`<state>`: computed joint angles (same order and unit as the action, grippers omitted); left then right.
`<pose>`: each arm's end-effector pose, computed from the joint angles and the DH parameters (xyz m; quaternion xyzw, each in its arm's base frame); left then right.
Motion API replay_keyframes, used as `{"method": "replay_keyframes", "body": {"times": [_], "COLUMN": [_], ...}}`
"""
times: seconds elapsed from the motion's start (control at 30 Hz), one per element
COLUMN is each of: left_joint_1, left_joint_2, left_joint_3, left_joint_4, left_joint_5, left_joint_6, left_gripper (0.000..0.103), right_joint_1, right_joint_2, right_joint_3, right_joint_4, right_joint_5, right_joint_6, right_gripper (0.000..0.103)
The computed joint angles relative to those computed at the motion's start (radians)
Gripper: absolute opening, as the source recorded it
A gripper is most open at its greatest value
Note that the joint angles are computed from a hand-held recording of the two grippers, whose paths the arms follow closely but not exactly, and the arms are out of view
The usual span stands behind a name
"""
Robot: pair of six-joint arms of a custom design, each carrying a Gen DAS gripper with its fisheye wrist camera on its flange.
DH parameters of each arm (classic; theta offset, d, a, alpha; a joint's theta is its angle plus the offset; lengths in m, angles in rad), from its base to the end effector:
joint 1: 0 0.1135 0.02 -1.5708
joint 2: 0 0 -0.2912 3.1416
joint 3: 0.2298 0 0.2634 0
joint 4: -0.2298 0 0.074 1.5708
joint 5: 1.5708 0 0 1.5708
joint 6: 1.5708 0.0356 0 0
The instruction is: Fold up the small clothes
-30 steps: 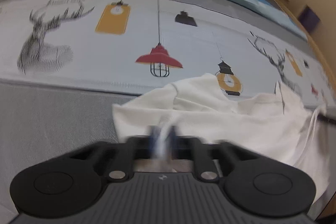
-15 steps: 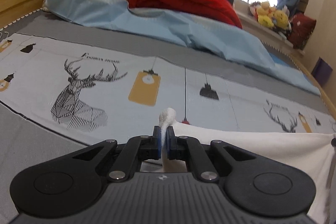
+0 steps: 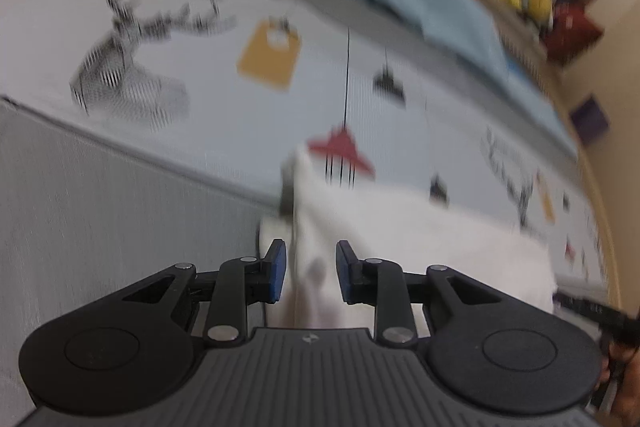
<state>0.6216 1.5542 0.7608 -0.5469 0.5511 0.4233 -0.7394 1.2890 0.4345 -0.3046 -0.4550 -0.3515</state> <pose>0.2236 0.1372 0.1624 -0.0635 0.9543 -0.1790 0.2308 0.1547 -0.1199 0.1420 0.1386 0.9447 0.0854 0.2848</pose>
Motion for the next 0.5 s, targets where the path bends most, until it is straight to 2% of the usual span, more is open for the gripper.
{"method": "replay_keyframes", "body": {"times": [0.1,0.17,0.2,0.23,0.37,0.43,0.5], "left_joint_1": [-0.008,-0.029,-0.042,-0.053,-0.033,-0.038,-0.044], "left_joint_2": [0.014,0.004,-0.013,-0.047,-0.129,-0.118,-0.102], "left_joint_3": [-0.027,-0.056,-0.075,-0.099,-0.106,-0.093,-0.082], "left_joint_4": [-0.027,-0.015,0.007,0.033,0.010,-0.008,-0.034], "left_joint_5": [-0.035,-0.064,-0.084,-0.103,-0.048,-0.087,-0.151], "left_joint_6": [0.052,0.078,0.086,0.101,0.132,0.130,0.127], "left_gripper": [0.030,0.027,0.020,0.003,0.003,0.003,0.004], "right_joint_1": [-0.010,-0.023,-0.029,-0.027,-0.074,-0.072,-0.066], "right_joint_2": [-0.028,-0.050,-0.054,-0.063,-0.133,-0.130,-0.140], "right_joint_3": [-0.034,-0.041,-0.038,-0.038,-0.041,-0.031,-0.036], "right_joint_4": [-0.019,-0.043,-0.053,-0.056,-0.047,-0.041,-0.005], "right_joint_5": [0.015,-0.003,-0.010,-0.008,-0.046,-0.009,0.068], "right_joint_6": [-0.072,-0.094,-0.100,-0.098,-0.065,-0.045,-0.021], "right_gripper": [0.031,0.023,0.008,0.004,0.003,0.000,0.003]}}
